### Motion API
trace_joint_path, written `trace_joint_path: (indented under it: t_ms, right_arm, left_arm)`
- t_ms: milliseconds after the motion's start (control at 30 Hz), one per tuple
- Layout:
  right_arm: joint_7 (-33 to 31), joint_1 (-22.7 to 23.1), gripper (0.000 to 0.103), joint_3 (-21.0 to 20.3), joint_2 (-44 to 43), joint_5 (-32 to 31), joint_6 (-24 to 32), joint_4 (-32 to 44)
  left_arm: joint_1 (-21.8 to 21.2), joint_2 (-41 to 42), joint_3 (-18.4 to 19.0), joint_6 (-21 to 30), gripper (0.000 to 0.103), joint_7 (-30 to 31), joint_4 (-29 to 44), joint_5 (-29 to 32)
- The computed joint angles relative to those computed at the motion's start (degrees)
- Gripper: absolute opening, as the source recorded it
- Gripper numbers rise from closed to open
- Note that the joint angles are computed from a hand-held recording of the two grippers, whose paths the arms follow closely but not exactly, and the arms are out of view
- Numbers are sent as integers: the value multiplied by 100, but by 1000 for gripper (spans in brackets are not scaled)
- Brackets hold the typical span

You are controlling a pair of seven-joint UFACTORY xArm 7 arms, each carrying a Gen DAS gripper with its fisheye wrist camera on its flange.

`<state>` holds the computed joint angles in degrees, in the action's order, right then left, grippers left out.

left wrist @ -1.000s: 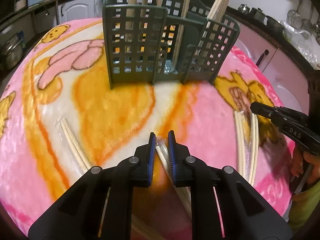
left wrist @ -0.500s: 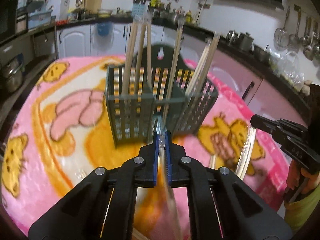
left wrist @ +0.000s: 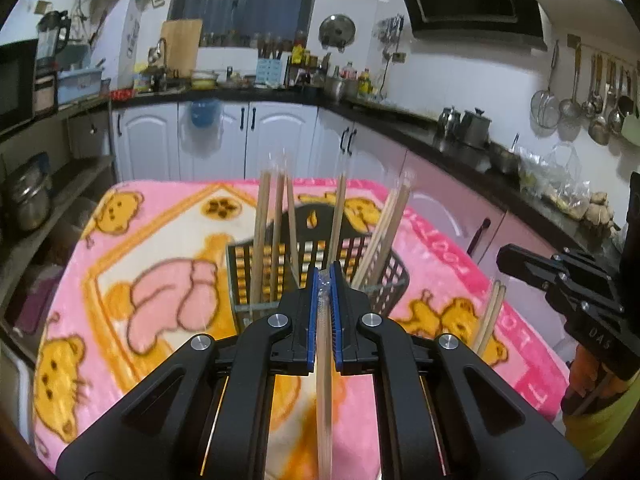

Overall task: Organize utensils
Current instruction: 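Lift the chopsticks with both grippers and carry them above the caddy, then lower the chopsticks into the caddy slots and open both grippers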

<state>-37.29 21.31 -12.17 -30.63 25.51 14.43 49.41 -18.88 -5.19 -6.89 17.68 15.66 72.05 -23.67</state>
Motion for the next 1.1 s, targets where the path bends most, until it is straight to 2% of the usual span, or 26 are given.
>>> trace_joint_path:
  t_ms: [167,533,733,1100]
  right_arm:
    - [2,-18,1,89,79,-73,-69,148]
    - [-154,260,1,-31,234,35,-324,532]
    - [-308,479,1,-99,373,127,-433,862]
    - [-673,817,1,-293,704,615,-561,1497]
  left_arm:
    - [7,101,-6,-59,3,36,287,7]
    - [81,429,-101,-283,3,-91,992,148]
    - [124,679,-179,-542,3,-568,1395,722]
    - [113,1188,-185,-711,3,-1396,2273,1610]
